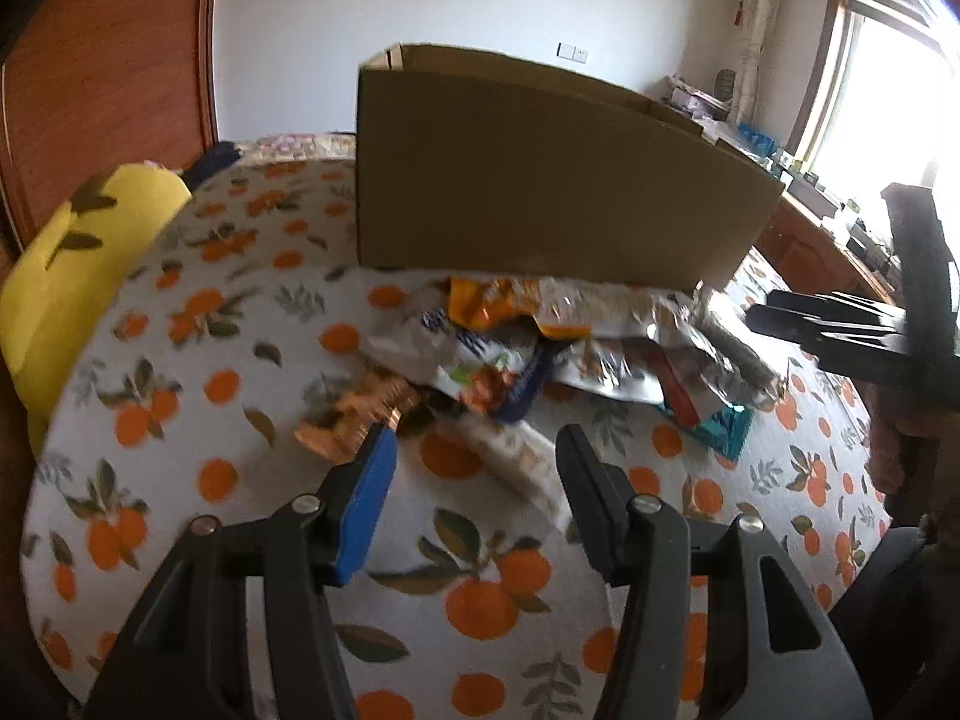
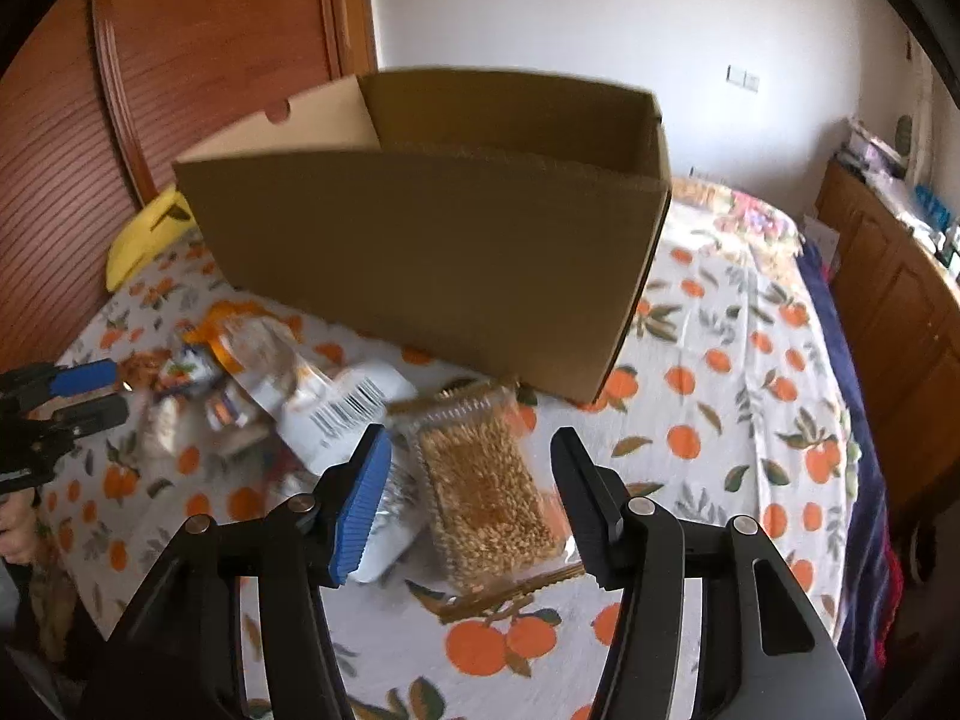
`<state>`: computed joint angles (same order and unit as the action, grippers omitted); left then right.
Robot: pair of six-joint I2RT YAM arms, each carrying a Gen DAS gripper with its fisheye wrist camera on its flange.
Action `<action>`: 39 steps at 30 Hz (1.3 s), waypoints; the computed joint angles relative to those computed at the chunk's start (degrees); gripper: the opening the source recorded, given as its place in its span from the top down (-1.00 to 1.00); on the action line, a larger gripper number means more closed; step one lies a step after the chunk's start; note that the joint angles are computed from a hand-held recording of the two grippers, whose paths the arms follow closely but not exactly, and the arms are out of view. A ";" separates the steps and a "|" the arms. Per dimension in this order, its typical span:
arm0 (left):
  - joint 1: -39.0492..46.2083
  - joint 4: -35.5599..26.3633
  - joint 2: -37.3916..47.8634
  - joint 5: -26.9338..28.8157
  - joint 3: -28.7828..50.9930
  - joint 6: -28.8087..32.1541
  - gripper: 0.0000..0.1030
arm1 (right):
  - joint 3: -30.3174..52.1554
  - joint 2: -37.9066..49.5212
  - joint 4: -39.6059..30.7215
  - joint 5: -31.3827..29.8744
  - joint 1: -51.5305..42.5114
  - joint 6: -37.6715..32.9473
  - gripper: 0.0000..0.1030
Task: Organize snacks
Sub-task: 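Move both tools back to the snack pile beside the box, then grasp the white bar packet with the left tool while the right grasps the grain packet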
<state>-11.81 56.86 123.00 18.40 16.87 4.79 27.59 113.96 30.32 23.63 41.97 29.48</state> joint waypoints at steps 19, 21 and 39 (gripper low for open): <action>-9.18 -2.03 3.08 -6.56 3.76 -9.23 0.03 | 0.75 8.41 6.51 -4.81 -3.43 -1.77 -0.18; -9.94 -1.82 3.51 -8.07 4.22 -9.22 0.03 | 1.12 8.79 6.48 -4.39 -3.01 -1.42 -0.18; -8.52 2.31 4.16 -11.12 0.37 -6.28 0.29 | -2.39 6.57 9.32 -4.58 -3.05 -0.40 -0.14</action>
<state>-20.33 59.17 127.16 7.27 17.24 -1.49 25.20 120.53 39.63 19.05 38.92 29.08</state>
